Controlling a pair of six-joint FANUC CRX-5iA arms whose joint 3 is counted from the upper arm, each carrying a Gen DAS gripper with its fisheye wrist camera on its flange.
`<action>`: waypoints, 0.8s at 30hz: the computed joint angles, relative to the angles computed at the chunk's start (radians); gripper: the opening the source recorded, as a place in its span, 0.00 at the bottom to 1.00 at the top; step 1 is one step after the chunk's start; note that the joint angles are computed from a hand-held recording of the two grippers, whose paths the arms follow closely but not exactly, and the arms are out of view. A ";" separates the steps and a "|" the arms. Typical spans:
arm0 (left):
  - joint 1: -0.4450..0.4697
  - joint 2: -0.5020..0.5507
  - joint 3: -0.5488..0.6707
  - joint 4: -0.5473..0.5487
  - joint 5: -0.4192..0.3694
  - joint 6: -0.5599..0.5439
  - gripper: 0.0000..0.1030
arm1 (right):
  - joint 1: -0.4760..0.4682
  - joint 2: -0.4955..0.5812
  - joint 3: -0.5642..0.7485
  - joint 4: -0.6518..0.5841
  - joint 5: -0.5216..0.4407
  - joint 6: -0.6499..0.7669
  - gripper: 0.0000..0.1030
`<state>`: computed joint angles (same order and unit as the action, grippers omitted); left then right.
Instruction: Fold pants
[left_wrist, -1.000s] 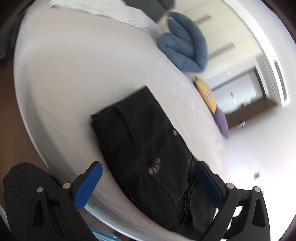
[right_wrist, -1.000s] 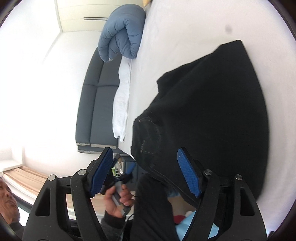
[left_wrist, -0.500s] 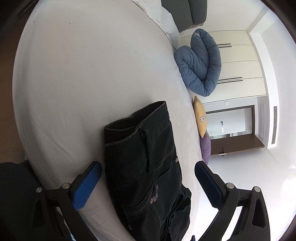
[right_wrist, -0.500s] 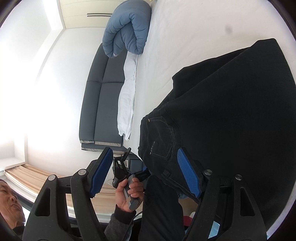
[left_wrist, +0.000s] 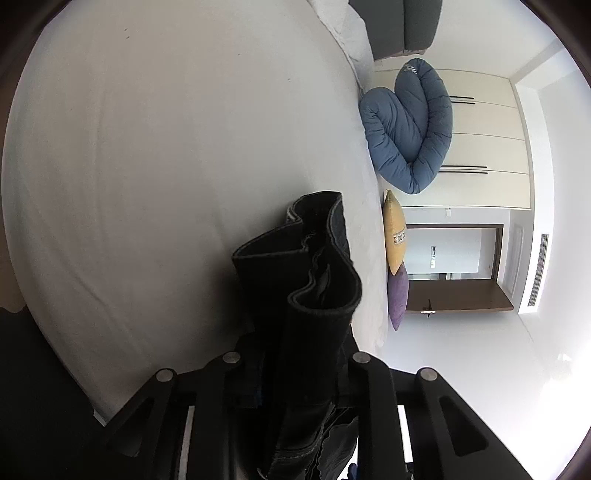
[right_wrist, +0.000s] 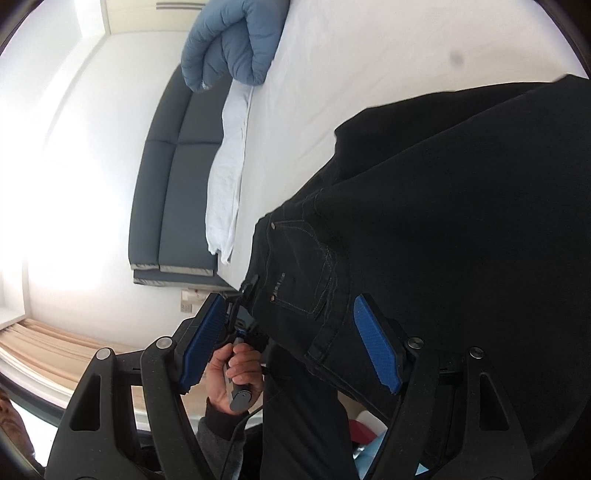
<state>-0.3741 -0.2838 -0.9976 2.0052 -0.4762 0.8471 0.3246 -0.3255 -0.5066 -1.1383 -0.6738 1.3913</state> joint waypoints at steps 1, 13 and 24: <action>-0.002 -0.007 0.008 -0.025 0.016 0.003 0.23 | -0.007 0.032 0.026 -0.016 -0.018 0.031 0.69; 0.053 -0.056 0.114 -0.467 0.063 0.132 0.16 | 0.077 0.303 0.191 0.126 -0.002 -0.107 0.68; 0.020 -0.045 0.323 -0.945 0.033 0.283 0.16 | 0.036 0.232 0.152 0.059 -0.019 -0.094 0.69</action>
<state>-0.3542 -0.3293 -0.6750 1.0600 -0.4433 1.1300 0.3609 -0.0940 -0.3546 -1.0796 -0.6928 1.2972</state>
